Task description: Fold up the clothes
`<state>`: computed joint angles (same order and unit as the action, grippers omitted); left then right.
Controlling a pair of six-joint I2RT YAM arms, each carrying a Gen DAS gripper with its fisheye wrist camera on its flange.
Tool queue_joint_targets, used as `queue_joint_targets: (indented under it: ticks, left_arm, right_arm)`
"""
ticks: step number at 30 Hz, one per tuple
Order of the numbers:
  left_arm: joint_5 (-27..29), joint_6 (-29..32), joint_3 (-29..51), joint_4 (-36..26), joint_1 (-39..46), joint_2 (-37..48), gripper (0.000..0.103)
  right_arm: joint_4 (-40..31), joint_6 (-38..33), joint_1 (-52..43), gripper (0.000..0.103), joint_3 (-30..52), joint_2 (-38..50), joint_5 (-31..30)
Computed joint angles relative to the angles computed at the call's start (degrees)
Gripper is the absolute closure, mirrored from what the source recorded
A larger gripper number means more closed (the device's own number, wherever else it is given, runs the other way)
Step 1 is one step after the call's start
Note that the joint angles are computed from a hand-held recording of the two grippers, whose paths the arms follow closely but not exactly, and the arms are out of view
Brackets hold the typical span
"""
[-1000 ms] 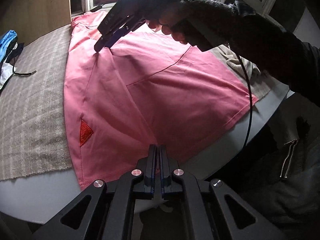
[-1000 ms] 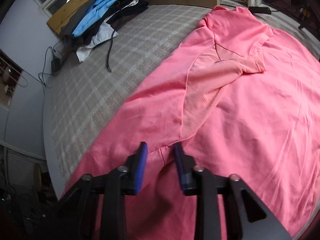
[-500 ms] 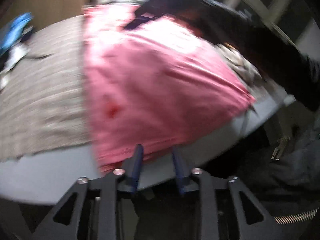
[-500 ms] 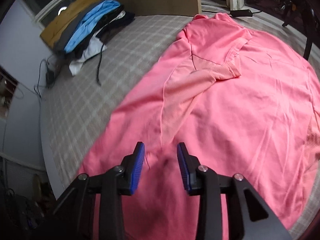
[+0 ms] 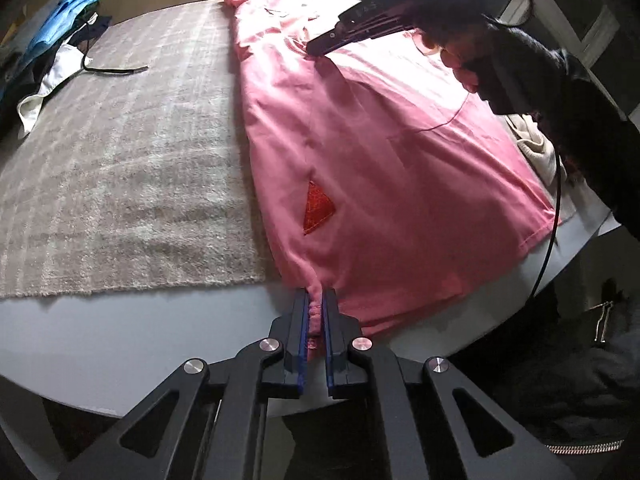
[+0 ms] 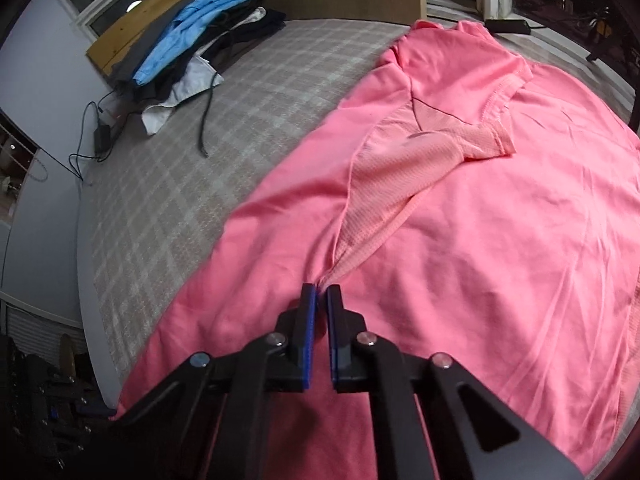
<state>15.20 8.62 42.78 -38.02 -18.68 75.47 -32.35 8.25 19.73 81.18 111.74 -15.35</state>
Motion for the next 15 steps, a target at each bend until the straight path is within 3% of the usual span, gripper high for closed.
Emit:
queue_joint_targets:
  ticks: [3, 6, 8, 9, 12, 15]
  left_arm:
    - [-0.01, 1.11, 0.04, -2.07, 1.66, -1.83, 0.097]
    - [-4.00, 1.46, 0.65, -4.50, 2.07, -1.91, 0.094]
    - [-3.95, 0.45, 1.47, -6.28, 1.66, -3.96, 0.095]
    - [-3.31, -0.21, 1.87, -6.31, 0.40, -5.13, 0.092]
    - [-1.60, -2.93, 2.44, -4.13, -5.00, -6.74, 0.078]
    - [-0.92, -4.22, 1.78, -1.40, -11.16, -4.01, 0.073]
  right_arm:
    - [-0.11, 0.22, -0.44, 0.099, -1.17, -2.26, 2.56]
    - [-4.90, -0.31, -2.50, 0.097, 1.08, -1.58, -0.40]
    - [-7.99, -0.31, -4.40, 0.082, 3.16, -1.05, -2.05]
    - [-7.55, -0.13, -5.51, 0.070, 3.28, -1.37, -3.02]
    - [-5.47, 1.65, -8.64, 0.067, 6.38, -0.09, -4.09]
    - [-5.64, 3.14, -10.37, 0.067, 13.32, 4.81, -3.88]
